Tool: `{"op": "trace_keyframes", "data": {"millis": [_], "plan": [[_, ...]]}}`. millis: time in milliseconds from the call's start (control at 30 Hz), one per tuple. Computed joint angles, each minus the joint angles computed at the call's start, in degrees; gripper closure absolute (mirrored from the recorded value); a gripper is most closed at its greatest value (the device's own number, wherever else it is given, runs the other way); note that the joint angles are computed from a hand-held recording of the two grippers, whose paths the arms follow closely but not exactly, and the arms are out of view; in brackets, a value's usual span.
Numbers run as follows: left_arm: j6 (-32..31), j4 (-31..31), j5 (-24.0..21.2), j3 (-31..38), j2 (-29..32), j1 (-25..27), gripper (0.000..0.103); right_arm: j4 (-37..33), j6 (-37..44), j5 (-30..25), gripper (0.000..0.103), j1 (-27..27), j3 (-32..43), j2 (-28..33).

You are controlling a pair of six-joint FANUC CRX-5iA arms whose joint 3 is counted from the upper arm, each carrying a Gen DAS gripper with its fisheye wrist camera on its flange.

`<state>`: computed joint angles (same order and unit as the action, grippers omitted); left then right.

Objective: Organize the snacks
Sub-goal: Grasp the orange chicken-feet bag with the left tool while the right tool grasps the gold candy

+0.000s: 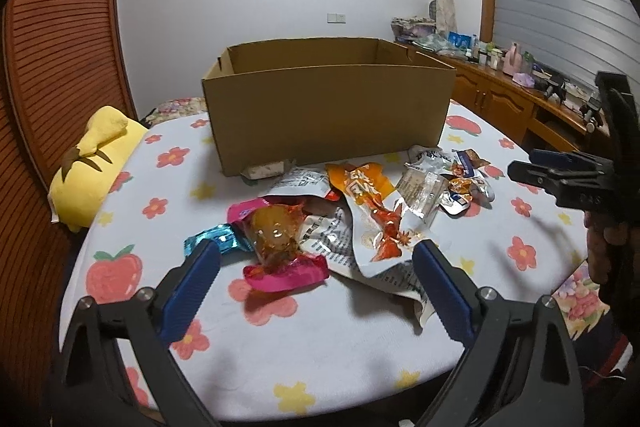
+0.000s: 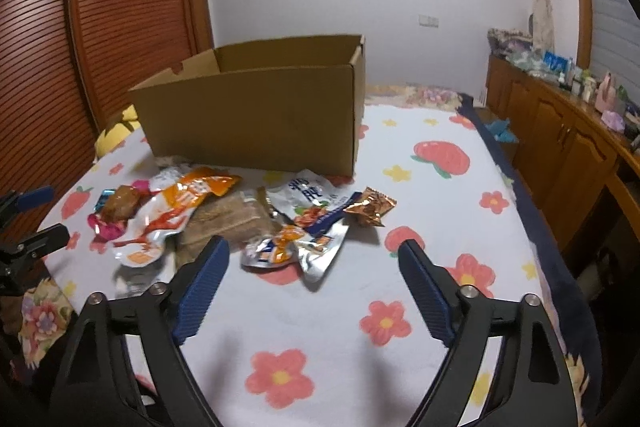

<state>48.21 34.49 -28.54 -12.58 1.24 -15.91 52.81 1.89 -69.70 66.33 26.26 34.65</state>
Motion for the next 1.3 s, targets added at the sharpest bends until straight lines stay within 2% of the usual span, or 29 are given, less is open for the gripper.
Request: {"op": "trace_keyframes", "data": {"millis": [100, 167, 267, 433, 500, 567, 833, 1033, 1200, 1233, 1300], "plan": [[-0.91, 0.81, -1.27, 1.62, 1.42, -0.31, 0.007, -1.03, 0.63, 1.49, 0.024, -1.25, -1.23, -1.03], [-0.73, 0.35, -2.02, 3.12, 2.59, -0.72, 0.014, -2.07, 1.28, 2.39, 0.025, -2.09, -1.63, -1.53], [0.39, -0.38, -3.44, 5.72, 4.68, -1.20, 0.015, -3.72, 2.15, 3.58, 0.033, -3.71, -1.68, -2.00], [2.26, -2.25, -5.77, 9.86, 7.69, -2.10, 0.016, -7.93, 2.39, 4.80, 0.059, -6.61, -0.39, -1.82], [3.24, -3.42, -5.91, 10.79, 8.22, -2.47, 0.016, -10.16, 2.87, 4.08, 0.062, -7.57, 1.24, -1.12], [3.54, -3.49, -6.60, 11.58, 8.89, -2.65, 0.016, -11.84, 3.39, 4.95, 0.064, -8.38, 1.73, -1.03], [5.40, -4.84, -7.92, 13.38, 10.38, -2.80, 0.016, -16.75, 9.98, -0.49, 0.067, -8.95, 8.00, 2.28], [5.02, -4.22, -8.51, 14.04, 11.08, -2.73, 0.016, -16.96, 11.24, -1.55, 0.067, -8.14, 6.61, 1.20], [5.43, -4.30, -12.18, 17.62, 13.76, -2.69, 0.018, -16.90, 12.56, 0.70, 0.068, -8.37, 5.22, 0.92], [5.61, -4.66, -13.24, 18.59, 14.38, -2.73, 0.019, -16.82, 13.49, 0.30, 0.071, -8.43, 6.05, 1.47], [6.01, -5.11, -15.33, 20.55, 15.61, -2.74, 0.026, -16.68, 14.77, 0.00, 0.078, -8.16, 6.20, 1.58]]}}
